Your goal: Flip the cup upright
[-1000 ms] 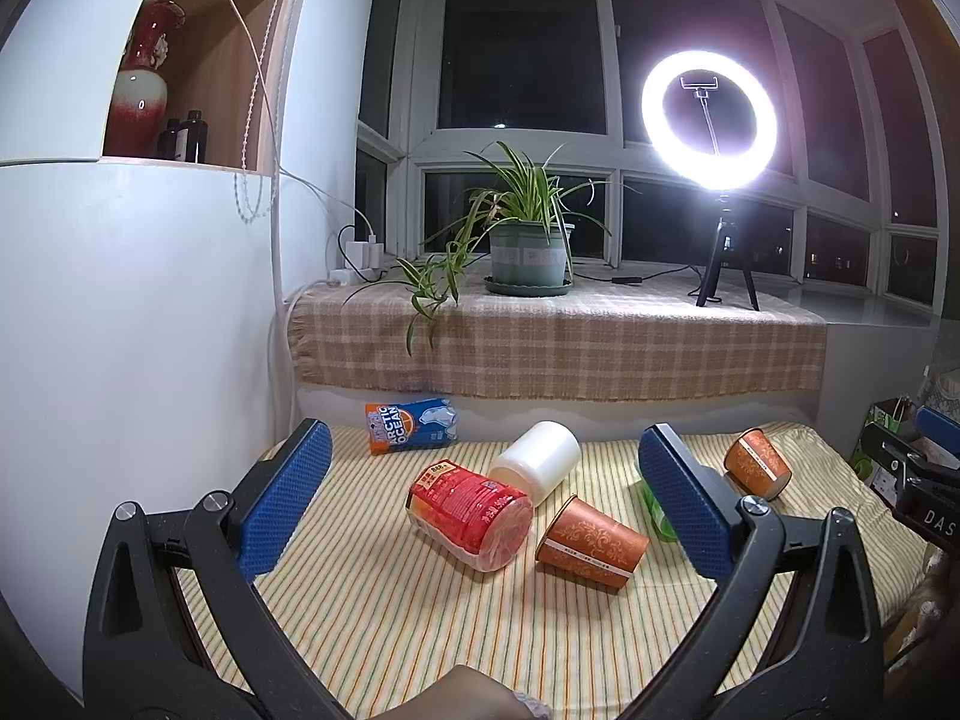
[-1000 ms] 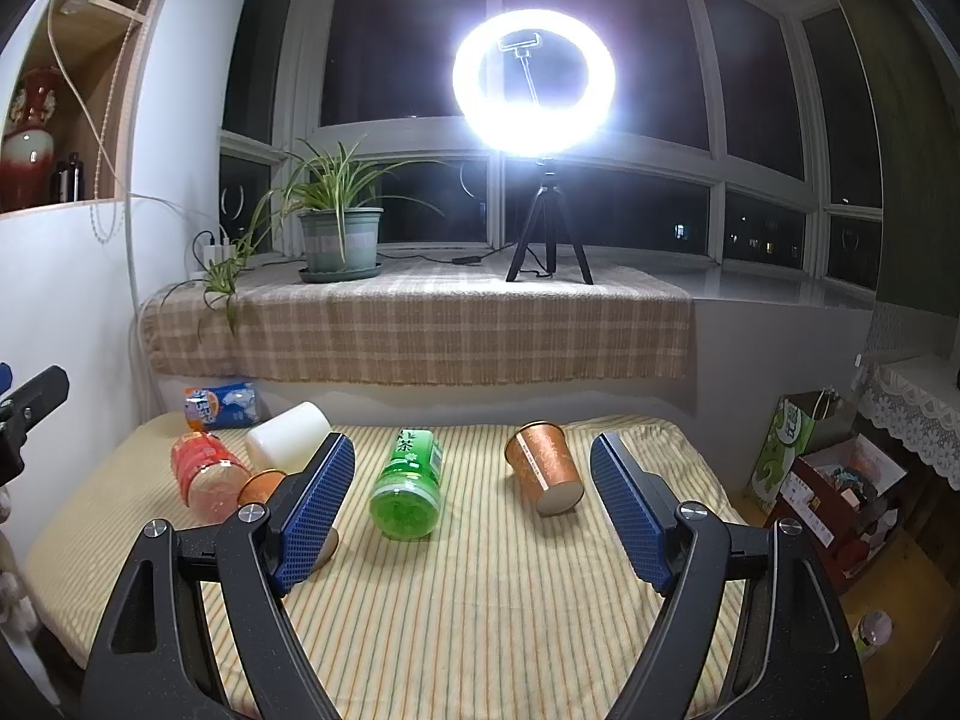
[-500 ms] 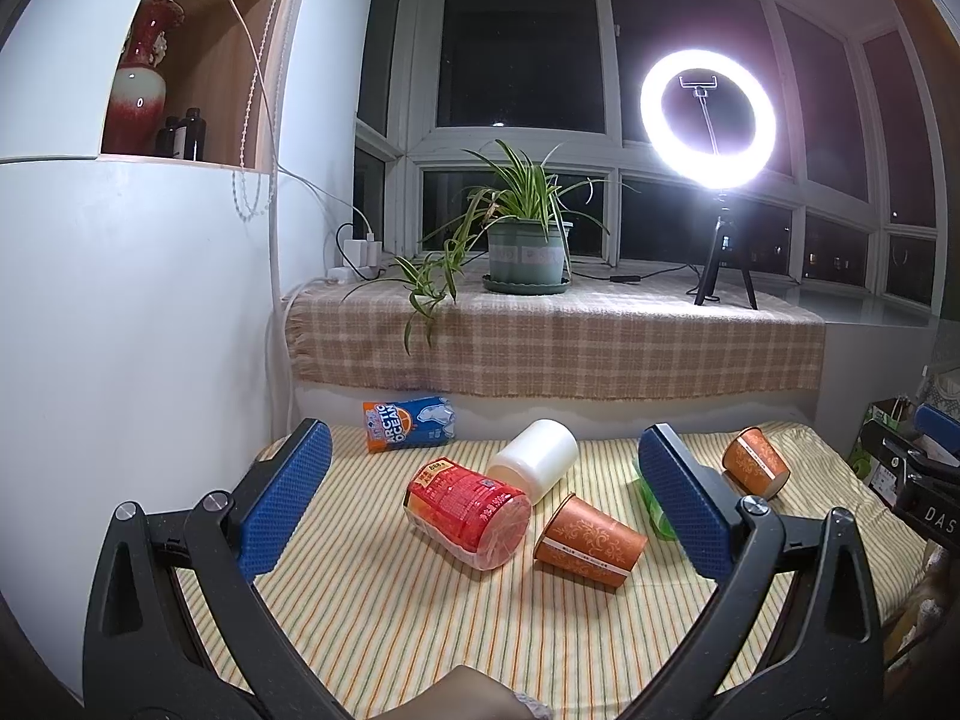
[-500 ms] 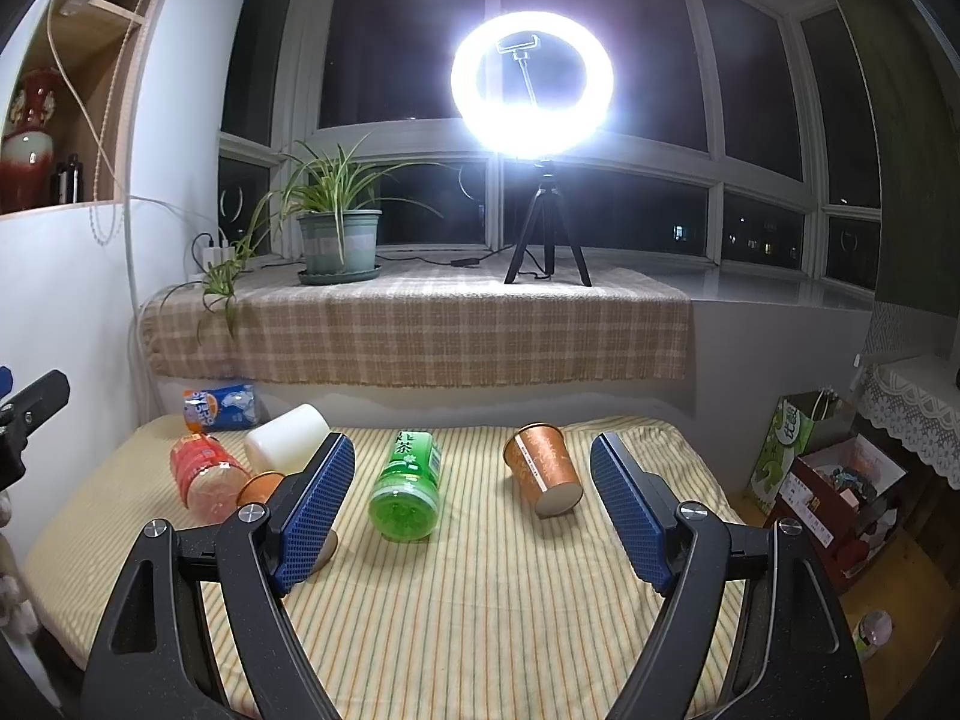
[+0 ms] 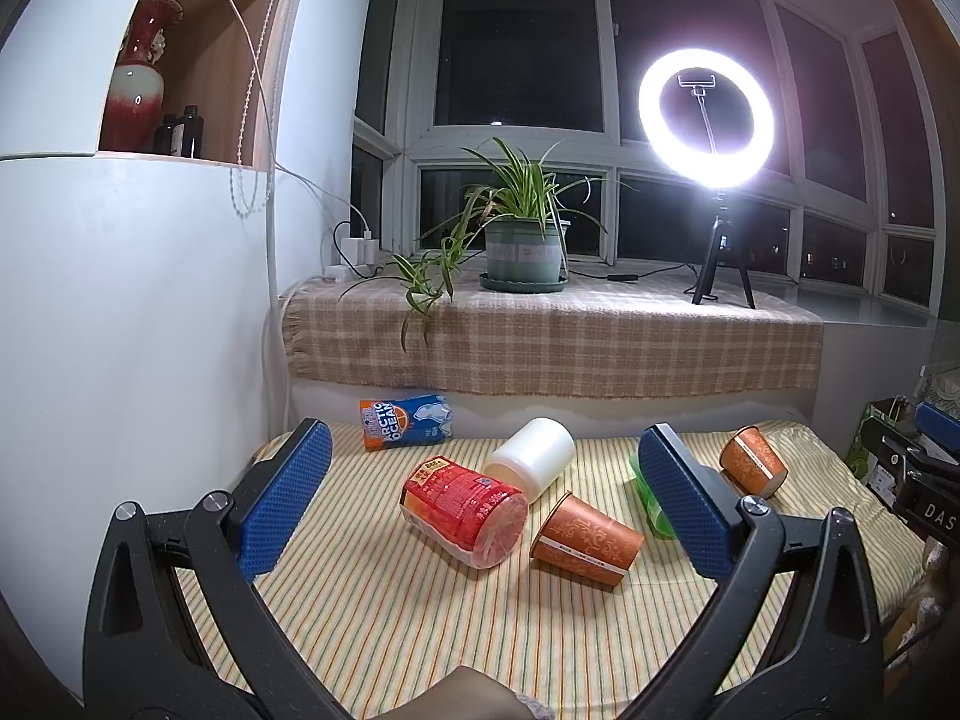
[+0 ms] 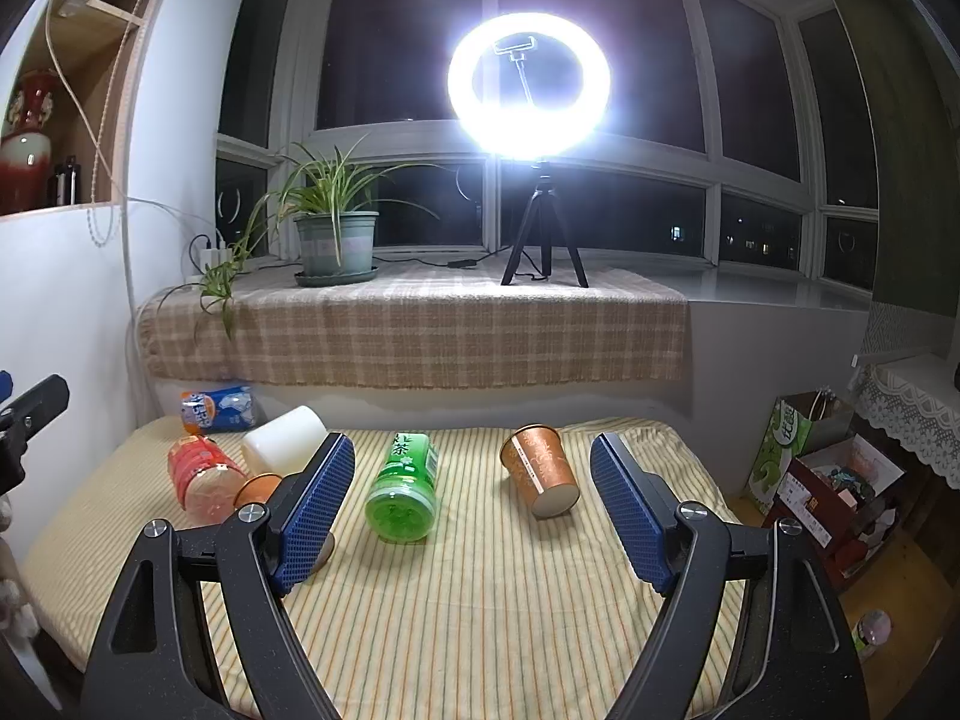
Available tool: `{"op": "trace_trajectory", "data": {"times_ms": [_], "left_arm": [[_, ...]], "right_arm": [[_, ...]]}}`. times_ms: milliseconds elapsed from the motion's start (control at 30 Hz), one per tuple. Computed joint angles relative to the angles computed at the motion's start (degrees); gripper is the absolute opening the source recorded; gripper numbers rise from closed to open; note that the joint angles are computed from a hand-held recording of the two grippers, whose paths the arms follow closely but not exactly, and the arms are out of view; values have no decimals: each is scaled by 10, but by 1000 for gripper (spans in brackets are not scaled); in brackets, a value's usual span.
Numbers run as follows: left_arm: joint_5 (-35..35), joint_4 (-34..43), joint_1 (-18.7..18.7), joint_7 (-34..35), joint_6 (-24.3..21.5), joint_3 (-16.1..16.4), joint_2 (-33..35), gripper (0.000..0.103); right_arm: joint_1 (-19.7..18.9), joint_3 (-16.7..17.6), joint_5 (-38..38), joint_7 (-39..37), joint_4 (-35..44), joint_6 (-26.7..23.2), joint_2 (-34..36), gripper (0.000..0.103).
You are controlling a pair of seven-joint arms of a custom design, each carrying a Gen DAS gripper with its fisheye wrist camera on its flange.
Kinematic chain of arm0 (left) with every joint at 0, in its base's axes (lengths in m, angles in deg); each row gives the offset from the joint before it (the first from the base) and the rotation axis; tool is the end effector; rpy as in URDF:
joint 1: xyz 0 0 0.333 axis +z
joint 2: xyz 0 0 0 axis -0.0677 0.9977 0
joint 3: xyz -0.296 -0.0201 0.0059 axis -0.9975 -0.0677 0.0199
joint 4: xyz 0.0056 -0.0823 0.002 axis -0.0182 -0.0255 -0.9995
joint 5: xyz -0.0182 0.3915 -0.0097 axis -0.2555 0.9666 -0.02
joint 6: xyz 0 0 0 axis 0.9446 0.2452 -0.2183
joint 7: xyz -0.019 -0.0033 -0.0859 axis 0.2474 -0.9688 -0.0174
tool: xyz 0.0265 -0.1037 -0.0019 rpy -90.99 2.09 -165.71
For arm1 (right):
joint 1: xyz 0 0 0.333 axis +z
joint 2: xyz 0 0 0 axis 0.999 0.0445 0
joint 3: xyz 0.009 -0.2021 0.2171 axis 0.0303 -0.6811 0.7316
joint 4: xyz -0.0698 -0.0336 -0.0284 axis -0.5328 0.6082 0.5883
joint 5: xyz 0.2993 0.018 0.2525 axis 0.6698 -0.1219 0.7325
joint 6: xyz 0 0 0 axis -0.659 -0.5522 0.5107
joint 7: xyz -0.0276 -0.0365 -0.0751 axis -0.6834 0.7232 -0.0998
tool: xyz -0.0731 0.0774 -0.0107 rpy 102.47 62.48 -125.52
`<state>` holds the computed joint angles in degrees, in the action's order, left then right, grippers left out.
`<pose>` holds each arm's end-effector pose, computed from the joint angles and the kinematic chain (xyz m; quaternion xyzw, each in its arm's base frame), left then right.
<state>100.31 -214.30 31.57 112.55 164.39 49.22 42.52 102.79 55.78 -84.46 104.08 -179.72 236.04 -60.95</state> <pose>0.4144 -0.1461 0.6478 -0.6506 0.4461 -0.3647 0.4947 0.4878 0.1161 0.6273 -0.6354 0.4951 -0.3733 0.4602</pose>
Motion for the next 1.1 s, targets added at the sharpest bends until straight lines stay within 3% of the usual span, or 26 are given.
{"op": "trace_trajectory", "data": {"times_ms": [433, 500, 1100], "left_arm": [[4, 2, -1, -3, -1, -1, 4, 103], [5, 4, 5, -15, -5, -16, 0, 103], [19, 8, 2, -24, -6, -22, 19, 103]], "right_arm": [[-1, -1, 1, -1, 0, 2, 1, 81], [3, -4, 2, -3, 0, 2, 2, 81], [-22, 15, -10, 11, 4, 0, 13, 81]]}}
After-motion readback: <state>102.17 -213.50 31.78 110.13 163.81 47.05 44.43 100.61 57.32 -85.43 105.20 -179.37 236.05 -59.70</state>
